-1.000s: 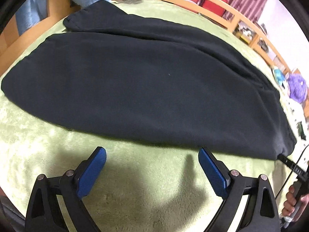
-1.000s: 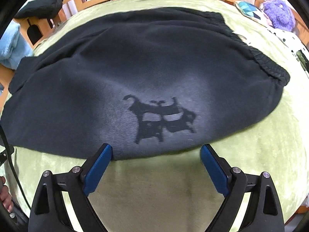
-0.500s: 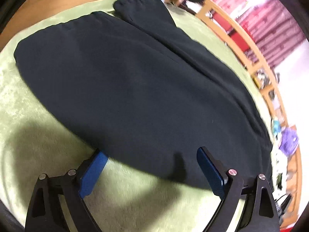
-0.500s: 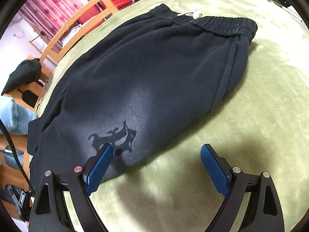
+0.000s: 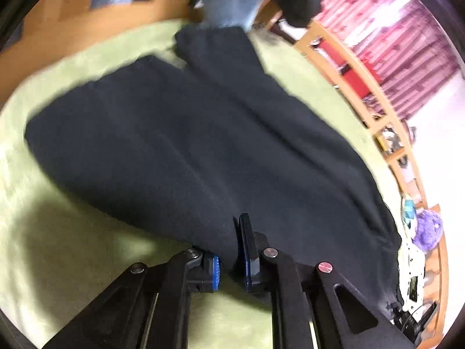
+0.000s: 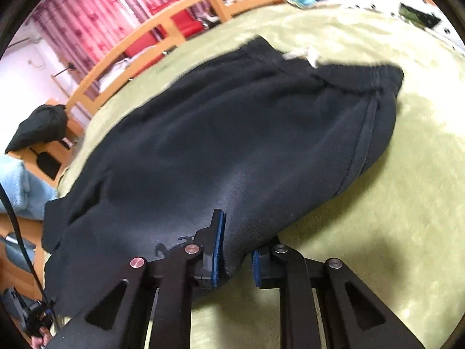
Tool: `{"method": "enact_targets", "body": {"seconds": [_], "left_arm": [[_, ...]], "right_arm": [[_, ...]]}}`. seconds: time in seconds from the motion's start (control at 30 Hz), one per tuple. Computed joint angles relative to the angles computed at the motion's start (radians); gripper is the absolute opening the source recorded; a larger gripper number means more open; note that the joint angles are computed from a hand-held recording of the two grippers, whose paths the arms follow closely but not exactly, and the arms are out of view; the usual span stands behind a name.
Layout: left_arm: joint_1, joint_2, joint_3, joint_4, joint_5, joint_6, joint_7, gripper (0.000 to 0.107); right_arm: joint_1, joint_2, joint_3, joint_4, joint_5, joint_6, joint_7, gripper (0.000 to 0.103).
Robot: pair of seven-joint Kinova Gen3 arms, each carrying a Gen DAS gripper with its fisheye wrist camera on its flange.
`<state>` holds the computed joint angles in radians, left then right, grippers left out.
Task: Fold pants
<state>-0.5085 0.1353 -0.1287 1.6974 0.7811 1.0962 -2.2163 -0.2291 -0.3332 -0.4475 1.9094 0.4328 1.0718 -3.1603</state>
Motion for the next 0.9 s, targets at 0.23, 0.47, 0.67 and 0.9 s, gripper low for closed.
{"method": "enact_targets", "body": {"seconds": [0.23,0.47,0.67,0.9], "left_arm": [[0.077,0.050,0.066,-0.259,0.000,-0.029,0.075,0.011],[0.233,0.221,0.162,-0.583,-0.185,-0.215,0.325,0.011],[0.373,0.381,0.149,-0.802,-0.414,-0.168,0.481,0.028],[0.279,0.270,0.226,-0.532,-0.378,-0.239,0.366,0.068]], "right_arm": [[-0.031,0.096,0.138,-0.226,0.062,0.011,0.285,0.015],[-0.012,0.328,0.294,-0.515,0.077,-0.079,0.537,0.015],[0.004,0.513,0.382,-0.652,-0.033,-0.098,0.678,0.052],[-0.096,0.415,0.390,-0.420,0.057,-0.114,0.585,0.060]]}}
